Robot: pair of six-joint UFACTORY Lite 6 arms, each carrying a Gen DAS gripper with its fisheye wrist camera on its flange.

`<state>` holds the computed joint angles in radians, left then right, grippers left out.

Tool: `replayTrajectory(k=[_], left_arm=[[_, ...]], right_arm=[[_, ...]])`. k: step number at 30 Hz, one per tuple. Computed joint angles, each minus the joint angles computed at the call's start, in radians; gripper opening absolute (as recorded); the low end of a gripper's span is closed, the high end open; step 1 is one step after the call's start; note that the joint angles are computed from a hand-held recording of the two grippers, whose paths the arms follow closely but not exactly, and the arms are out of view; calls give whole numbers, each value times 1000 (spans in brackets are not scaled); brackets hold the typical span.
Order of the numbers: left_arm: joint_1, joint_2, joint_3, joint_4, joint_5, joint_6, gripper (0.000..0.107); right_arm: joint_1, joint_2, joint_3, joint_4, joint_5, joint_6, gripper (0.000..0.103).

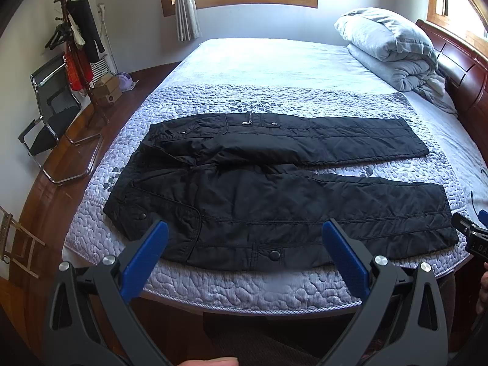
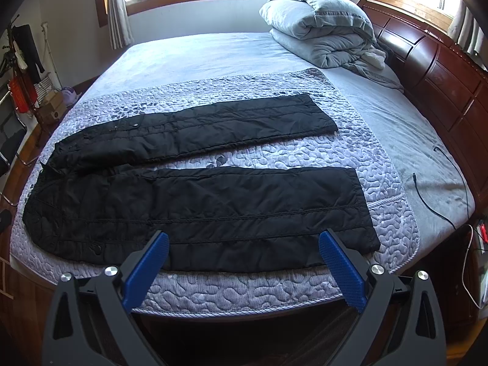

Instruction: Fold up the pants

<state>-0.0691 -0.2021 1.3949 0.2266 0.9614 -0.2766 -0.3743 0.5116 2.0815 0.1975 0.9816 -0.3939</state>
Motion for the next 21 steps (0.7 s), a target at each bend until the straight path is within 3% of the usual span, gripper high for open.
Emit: replayTrajectory(k=[21], left_arm=[[-10,1,-12,17,-13,-4,100]], right_arm=[[-2,6,0,-2,0,-8,99]])
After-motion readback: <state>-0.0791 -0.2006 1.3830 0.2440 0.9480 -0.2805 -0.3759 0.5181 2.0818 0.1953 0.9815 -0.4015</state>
